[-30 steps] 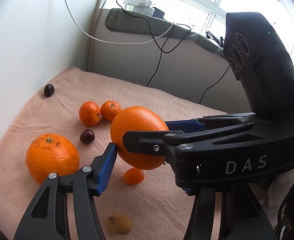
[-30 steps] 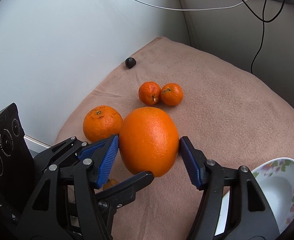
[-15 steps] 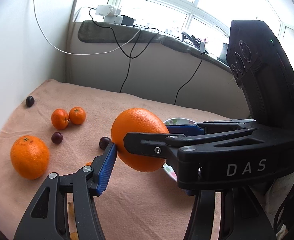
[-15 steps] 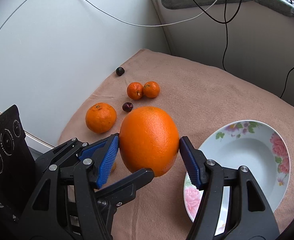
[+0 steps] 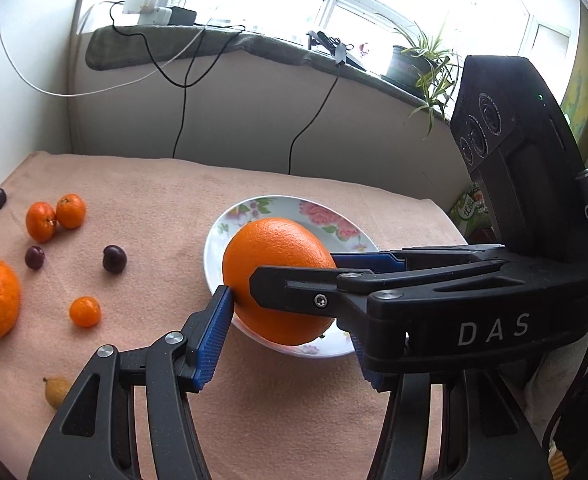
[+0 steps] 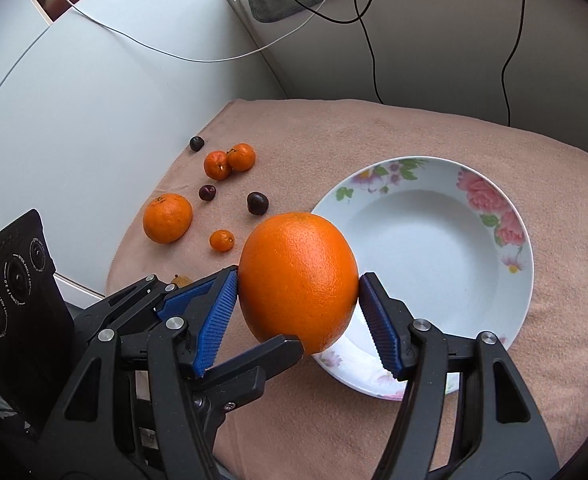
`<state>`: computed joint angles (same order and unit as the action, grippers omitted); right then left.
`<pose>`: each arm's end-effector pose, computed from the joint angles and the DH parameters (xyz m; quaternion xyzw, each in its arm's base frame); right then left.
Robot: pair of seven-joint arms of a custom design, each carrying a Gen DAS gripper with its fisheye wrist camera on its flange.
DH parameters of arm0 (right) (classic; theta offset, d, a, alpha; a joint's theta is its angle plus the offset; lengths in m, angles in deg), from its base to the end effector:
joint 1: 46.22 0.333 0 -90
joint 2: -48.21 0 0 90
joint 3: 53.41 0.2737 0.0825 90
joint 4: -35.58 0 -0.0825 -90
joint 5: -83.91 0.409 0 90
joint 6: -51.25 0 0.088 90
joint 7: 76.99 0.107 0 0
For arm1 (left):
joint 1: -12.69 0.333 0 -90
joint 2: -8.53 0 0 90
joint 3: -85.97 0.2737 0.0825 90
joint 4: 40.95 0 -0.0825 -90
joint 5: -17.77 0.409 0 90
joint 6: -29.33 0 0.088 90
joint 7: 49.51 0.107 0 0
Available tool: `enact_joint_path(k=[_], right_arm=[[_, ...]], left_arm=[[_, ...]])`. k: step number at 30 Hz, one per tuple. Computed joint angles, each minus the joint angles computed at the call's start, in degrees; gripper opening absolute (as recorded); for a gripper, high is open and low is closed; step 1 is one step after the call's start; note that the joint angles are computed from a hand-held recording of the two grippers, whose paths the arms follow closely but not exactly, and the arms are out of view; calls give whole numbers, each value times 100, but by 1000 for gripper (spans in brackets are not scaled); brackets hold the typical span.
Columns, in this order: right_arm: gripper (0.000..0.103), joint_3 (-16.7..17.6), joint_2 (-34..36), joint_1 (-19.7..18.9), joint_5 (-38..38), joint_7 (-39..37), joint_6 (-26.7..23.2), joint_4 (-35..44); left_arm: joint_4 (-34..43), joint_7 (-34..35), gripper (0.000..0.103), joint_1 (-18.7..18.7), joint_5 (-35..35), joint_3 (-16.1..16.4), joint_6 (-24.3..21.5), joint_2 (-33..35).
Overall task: Organize fruits
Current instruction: 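Carry the large orange over the white plate and release it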
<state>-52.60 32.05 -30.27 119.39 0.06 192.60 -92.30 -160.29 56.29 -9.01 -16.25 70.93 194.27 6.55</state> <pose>0.5200 0.1558 0.4943 -0.7056 0.6193 0.0107 0.3441 0.5058 -0.3391 0.4783 -0.4956 0.7570 -0.4199 0.0711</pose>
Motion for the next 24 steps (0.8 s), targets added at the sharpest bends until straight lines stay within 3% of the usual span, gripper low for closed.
enact_joint_path(k=[13, 16, 22, 24], right_arm=[[66, -53, -85, -90, -43, 169, -16, -208], [66, -56, -156, -90, 55, 157, 166, -272], [66, 112, -458, -225, -525, 585, 732, -517], [71, 133, -546, -243, -681, 723, 908, -611]], left_arm=[[204, 257, 54, 14, -211, -112, -328, 138], [154, 342, 54, 2, -248, -119, -260, 94], [80, 311, 54, 4, -254, -73, -167, 17], [18, 354, 54, -2, -295, -41, -134, -46]])
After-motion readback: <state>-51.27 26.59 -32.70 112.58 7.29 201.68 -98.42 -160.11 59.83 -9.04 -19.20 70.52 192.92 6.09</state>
